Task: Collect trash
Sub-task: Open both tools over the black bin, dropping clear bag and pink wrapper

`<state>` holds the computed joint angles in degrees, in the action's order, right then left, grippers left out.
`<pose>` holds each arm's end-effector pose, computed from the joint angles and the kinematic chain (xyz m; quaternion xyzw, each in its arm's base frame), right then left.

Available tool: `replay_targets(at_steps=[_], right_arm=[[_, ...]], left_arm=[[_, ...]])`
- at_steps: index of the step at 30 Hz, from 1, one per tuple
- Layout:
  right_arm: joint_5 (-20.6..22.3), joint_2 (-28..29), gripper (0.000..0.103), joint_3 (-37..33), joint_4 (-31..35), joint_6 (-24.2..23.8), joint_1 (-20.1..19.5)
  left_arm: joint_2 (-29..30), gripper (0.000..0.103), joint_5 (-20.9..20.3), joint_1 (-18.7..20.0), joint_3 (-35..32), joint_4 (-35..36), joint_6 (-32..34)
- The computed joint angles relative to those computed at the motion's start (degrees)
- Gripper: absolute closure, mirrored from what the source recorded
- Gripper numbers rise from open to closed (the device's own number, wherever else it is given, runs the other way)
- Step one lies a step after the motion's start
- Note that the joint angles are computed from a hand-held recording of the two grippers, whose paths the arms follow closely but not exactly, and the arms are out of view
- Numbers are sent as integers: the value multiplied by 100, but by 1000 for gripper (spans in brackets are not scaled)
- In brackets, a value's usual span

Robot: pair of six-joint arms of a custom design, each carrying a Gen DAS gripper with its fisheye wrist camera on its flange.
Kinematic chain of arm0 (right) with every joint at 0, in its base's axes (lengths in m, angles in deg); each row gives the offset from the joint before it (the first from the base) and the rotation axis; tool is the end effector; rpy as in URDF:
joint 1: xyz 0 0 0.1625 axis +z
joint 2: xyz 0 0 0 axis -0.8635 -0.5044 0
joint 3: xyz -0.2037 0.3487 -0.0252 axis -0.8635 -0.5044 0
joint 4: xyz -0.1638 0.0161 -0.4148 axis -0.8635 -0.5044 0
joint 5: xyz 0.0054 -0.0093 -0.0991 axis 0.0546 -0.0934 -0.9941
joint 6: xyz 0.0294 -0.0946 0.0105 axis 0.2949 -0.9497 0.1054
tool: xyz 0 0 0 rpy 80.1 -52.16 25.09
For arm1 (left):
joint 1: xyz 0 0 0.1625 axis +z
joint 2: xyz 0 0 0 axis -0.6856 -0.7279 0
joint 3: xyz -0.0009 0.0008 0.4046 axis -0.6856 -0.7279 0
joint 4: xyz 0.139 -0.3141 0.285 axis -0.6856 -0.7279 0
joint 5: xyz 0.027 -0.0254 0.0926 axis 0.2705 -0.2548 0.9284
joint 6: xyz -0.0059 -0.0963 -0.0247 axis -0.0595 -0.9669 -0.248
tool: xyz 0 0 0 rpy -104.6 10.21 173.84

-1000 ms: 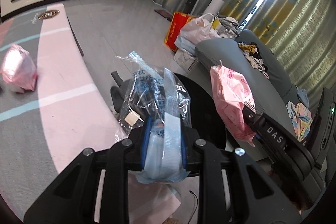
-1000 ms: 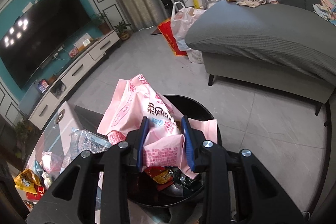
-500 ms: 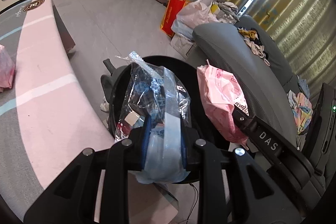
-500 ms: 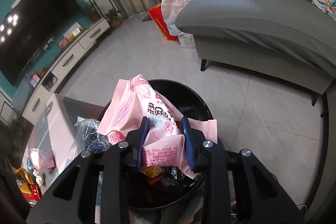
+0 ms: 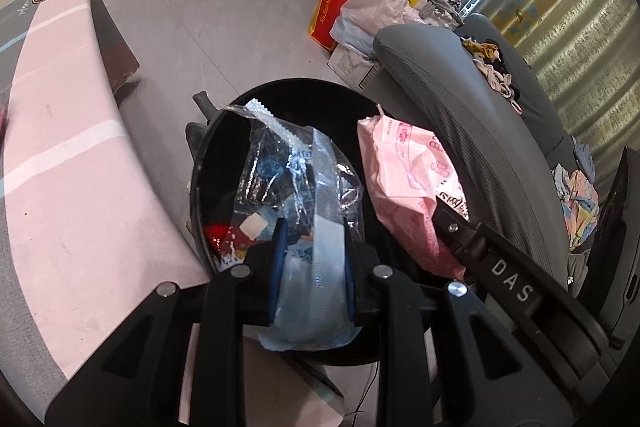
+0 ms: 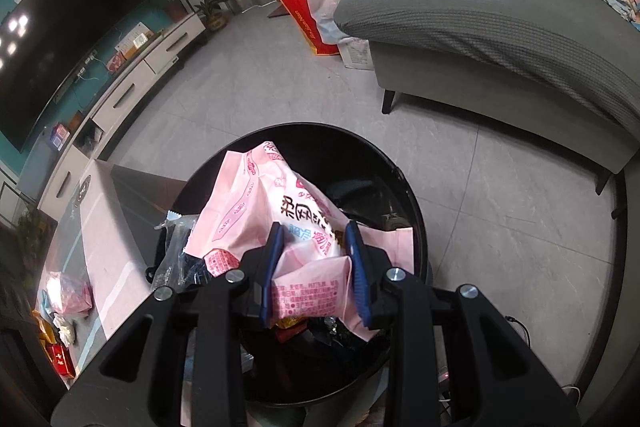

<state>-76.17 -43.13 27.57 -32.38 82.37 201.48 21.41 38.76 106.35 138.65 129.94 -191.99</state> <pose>0.4588 -0.3049 -0.0578 -0.3468 -0.7279 0.4938 0.3257 -0.0692 -0.4662 0.2774 0.3566 0.9305 -0.0240 0.0797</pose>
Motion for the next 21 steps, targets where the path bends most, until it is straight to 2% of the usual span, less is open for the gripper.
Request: replay_targets(at_steps=[9,21], right_arm=[[87,-40,71,138,-438,-345,-104],[215,-83,70,198,-510,-333,-167]], left_arm=[[129,77,-139,-25,71,-41,-77],[206,77,-102,-21,94,-88,-85]])
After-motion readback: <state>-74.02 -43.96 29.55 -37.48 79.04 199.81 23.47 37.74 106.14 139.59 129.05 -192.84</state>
